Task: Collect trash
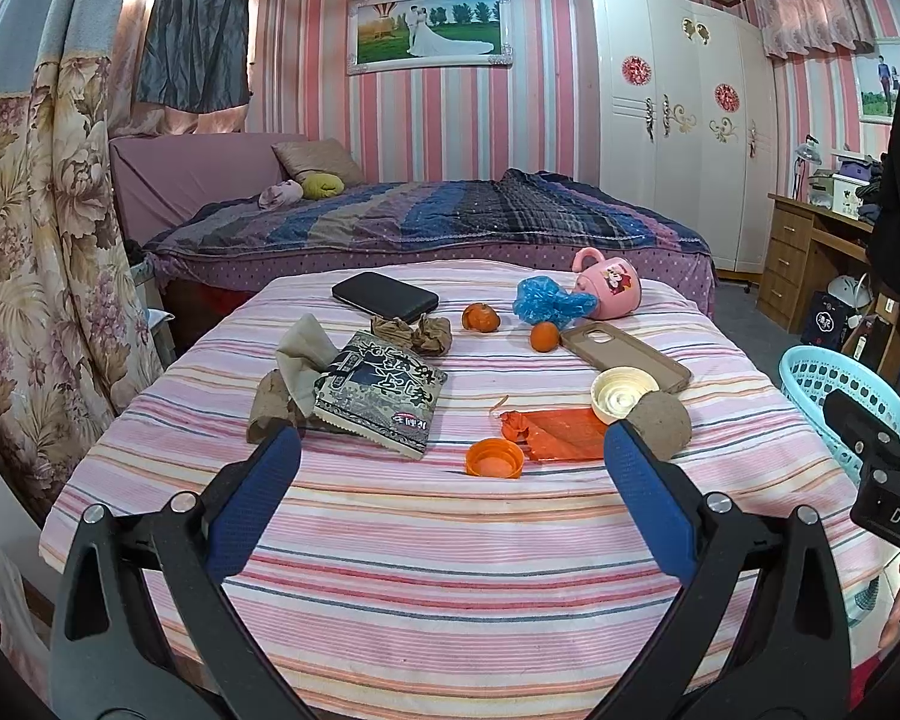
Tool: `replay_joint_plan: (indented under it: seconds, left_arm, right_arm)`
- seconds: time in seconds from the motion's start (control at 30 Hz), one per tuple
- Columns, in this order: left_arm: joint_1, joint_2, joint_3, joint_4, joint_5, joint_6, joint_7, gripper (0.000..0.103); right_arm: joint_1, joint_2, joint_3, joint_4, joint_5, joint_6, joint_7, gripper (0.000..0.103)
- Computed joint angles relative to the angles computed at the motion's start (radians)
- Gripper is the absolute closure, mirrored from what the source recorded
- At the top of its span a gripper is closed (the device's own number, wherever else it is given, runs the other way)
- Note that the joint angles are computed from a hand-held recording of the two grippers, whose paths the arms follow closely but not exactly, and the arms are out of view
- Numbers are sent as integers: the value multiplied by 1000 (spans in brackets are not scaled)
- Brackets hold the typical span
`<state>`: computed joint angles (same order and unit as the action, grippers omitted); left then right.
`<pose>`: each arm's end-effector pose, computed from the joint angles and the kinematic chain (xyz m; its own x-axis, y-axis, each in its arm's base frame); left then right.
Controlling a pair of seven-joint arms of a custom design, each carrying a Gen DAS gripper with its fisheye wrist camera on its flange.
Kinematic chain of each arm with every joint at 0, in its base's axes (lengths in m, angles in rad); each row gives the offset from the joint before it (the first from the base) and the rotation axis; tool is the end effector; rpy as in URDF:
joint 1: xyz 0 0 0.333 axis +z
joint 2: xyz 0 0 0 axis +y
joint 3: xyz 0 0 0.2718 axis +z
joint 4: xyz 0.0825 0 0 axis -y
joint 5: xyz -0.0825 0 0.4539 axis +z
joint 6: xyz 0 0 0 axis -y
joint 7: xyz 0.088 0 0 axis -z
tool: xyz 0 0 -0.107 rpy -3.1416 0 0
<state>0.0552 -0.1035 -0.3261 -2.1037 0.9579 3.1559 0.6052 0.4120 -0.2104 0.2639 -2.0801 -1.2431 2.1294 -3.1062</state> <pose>0.5762 -0.2406 0.4948 -0.2731 -0.9617 -0.0212 -0.3930 0.1317 -0.9101 0.4938 0.3502 0.5067 -0.3794 -0.9211 0.0874 -0.3794 0.0688 -0.9227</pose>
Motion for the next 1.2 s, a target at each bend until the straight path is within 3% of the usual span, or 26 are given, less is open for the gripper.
replay_joint_plan:
  seconds: [1.2]
  left_arm:
    - [-22, 7, 20, 5, 10, -8, -9, 5]
  right_arm:
    - [-6, -12, 2, -12, 5, 3, 2, 4]
